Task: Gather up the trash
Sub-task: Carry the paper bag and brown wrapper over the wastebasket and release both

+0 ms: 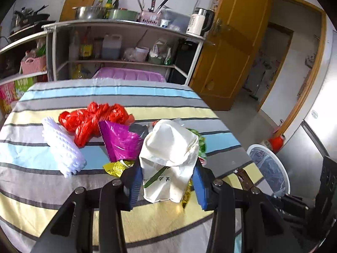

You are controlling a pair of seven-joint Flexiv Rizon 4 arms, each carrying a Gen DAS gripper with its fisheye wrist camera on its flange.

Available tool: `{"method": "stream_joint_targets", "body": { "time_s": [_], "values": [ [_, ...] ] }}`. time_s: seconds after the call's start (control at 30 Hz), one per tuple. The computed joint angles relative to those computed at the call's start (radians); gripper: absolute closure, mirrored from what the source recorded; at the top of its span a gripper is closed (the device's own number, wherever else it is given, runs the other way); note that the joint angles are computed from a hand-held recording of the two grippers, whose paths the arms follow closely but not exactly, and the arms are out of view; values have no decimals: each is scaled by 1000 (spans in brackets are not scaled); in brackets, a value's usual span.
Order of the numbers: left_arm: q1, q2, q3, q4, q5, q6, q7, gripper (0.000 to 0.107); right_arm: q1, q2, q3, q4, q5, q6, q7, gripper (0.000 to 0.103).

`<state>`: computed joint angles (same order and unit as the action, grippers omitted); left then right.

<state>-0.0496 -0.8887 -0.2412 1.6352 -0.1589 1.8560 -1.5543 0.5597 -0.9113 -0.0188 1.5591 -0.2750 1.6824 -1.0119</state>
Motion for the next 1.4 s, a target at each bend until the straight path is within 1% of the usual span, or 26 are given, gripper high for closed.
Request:
{"method": "stream_joint_targets", "body": {
  "time_s": [0.17, 0.27, 0.33, 0.57, 0.63, 0.77, 0.9, 1.07, 1.2, 1.4],
  "values": [
    [14, 47, -25, 52, 29, 26, -6, 62, 50, 46, -73, 77, 39, 62, 13, 88],
    [19, 70, -44, 72, 46, 31, -9, 62, 95, 75, -126, 125, 74, 95, 17, 88],
    [11, 81, -47, 76, 54, 33, -9, 62, 119, 94, -155, 155, 99, 114, 13, 88],
    [-14, 79, -83, 44, 77, 4, 13, 62, 188, 153, -247, 257, 197, 166, -23, 88],
    [-12, 70, -108, 29, 84, -13, 24, 62, 201, 165, -267, 279, 227, 176, -33, 88],
    [-33, 53, -129, -9, 83, -50, 57, 62, 225, 187, -307, 322, 287, 195, -55, 88],
    [-45, 26, -165, -59, 77, -94, 103, 62, 233, 200, -331, 353, 335, 207, -73, 88],
    [-87, -8, -175, -135, 48, -146, 167, 62, 232, 206, -356, 377, 386, 216, -85, 88],
    [-115, -48, -189, -209, 19, -191, 221, 62, 213, 200, -361, 378, 404, 211, -83, 88],
    [-158, -113, -194, -323, -39, -271, 298, 62, 163, 186, -343, 374, 403, 206, -77, 88]
  ]
}}
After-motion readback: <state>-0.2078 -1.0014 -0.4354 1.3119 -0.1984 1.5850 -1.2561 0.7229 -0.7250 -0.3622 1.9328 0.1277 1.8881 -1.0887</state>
